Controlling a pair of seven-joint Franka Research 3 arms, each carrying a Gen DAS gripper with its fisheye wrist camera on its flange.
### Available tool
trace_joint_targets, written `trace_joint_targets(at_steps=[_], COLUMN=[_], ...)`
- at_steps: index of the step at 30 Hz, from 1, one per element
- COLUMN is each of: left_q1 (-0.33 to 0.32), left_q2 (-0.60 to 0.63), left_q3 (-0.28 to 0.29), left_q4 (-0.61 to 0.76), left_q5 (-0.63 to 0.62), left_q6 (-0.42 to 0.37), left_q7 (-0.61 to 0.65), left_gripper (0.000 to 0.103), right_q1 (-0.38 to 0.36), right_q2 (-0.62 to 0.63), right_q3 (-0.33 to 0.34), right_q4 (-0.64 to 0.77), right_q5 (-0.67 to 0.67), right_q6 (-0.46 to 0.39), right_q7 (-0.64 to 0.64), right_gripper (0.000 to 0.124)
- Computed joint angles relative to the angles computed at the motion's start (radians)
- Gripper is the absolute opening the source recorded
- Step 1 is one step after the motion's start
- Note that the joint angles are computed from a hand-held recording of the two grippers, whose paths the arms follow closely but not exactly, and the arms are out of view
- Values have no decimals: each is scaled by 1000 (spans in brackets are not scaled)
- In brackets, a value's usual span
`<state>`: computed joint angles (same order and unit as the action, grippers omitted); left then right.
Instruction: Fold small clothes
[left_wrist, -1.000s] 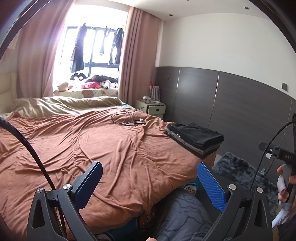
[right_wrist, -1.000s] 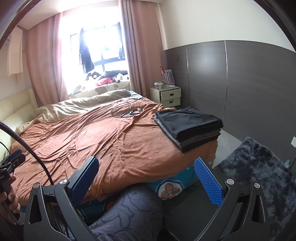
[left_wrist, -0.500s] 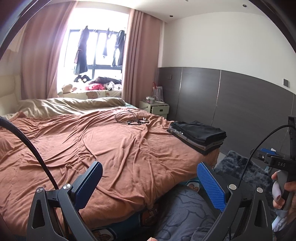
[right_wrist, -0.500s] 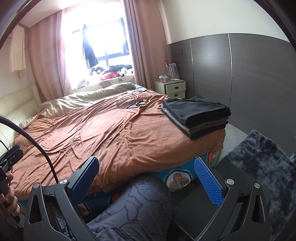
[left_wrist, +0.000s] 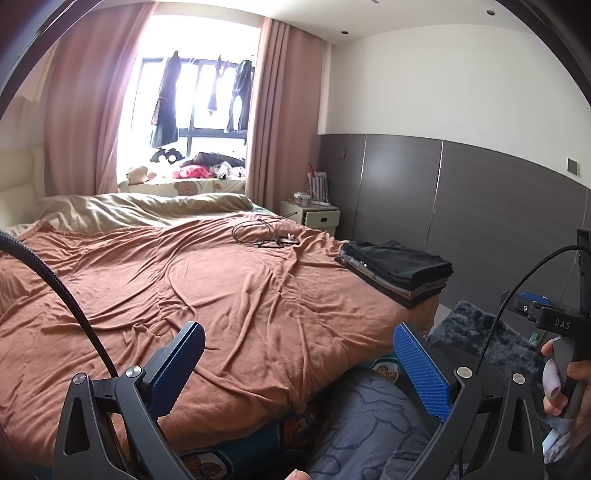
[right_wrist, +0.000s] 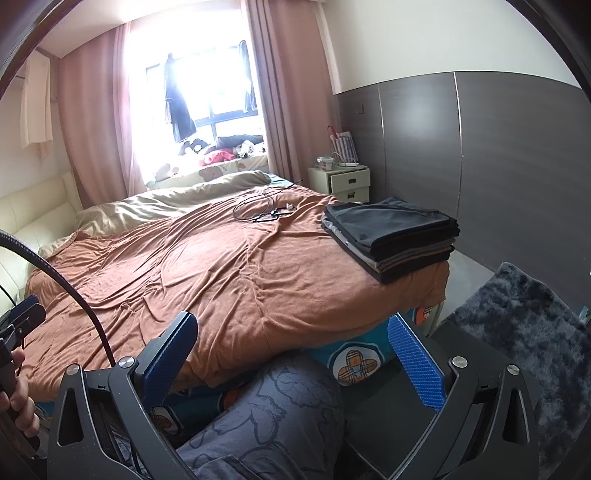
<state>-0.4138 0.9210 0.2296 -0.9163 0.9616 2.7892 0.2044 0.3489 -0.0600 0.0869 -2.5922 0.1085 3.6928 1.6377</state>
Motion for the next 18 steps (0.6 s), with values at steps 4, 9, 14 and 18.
trace_joint_targets(at_steps=[4,9,14,18], left_q1=[-4,-4,-6,-8], left_q2=[-6,-9,-12,-17], left_q3=[5,3,8,10], left_q4=[-9,-14,-20,-27], left_q5=[7,11,21,31], left_q6=[-3,-4,2,-4], left_q7=[-14,-17,-36,-43], left_gripper=[103,103,103,103], right_q1=[4,5,7,6], right_q2=[4,6,8,8], right_q3=[7,8,8,9], right_q4=[3,6,8,11], right_q5=[18,21,25,24], right_q6=[3,3,0,-4], right_q7=[-14,-10,-13,-15], right_gripper=[103,103,103,103])
